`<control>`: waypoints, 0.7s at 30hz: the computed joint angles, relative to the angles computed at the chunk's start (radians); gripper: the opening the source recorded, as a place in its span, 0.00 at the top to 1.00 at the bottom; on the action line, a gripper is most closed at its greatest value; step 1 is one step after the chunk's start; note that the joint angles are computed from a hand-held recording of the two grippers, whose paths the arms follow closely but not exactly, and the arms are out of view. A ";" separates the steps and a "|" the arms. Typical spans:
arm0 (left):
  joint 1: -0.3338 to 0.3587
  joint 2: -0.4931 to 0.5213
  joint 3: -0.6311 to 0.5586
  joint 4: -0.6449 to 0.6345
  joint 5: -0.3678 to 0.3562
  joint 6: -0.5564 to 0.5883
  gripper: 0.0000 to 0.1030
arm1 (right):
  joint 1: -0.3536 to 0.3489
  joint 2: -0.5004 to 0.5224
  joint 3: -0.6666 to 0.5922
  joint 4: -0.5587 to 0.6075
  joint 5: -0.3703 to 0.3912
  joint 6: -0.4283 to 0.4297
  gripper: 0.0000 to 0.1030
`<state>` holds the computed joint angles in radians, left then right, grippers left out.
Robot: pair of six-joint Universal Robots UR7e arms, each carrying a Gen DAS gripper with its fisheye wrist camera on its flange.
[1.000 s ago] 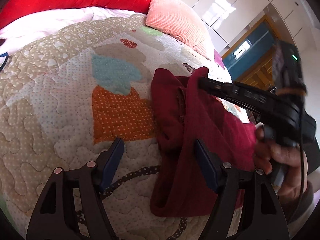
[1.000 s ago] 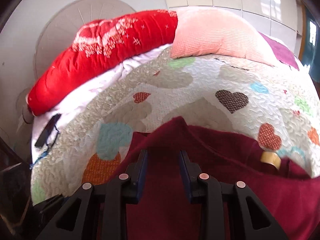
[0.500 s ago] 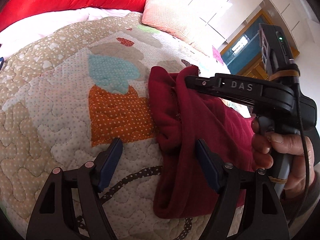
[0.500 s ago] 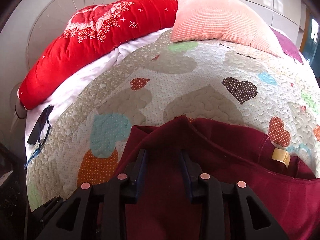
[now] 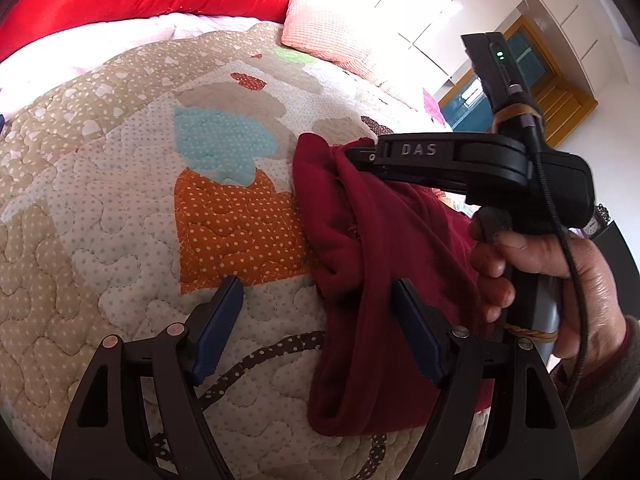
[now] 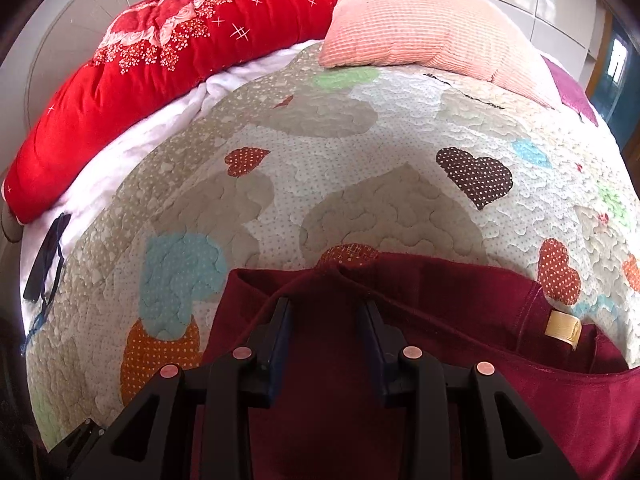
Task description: Fold small clothes
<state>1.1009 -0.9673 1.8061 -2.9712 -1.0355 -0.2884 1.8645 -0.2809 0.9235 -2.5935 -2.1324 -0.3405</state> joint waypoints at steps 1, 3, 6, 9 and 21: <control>0.001 0.000 -0.001 0.000 0.000 0.002 0.24 | 0.002 -0.009 0.008 0.005 -0.001 0.006 0.66; 0.001 0.001 -0.001 0.000 0.002 0.005 0.24 | 0.008 -0.031 0.039 -0.014 -0.002 0.009 0.55; 0.003 0.001 0.000 -0.001 -0.003 0.007 0.24 | 0.015 -0.069 0.092 -0.027 0.026 0.003 0.53; 0.009 -0.004 0.000 0.001 -0.018 0.005 0.24 | 0.023 -0.093 0.128 -0.030 0.019 0.003 0.53; 0.005 0.004 0.002 -0.008 -0.004 0.046 0.22 | 0.030 -0.049 0.064 0.080 0.010 0.053 0.35</control>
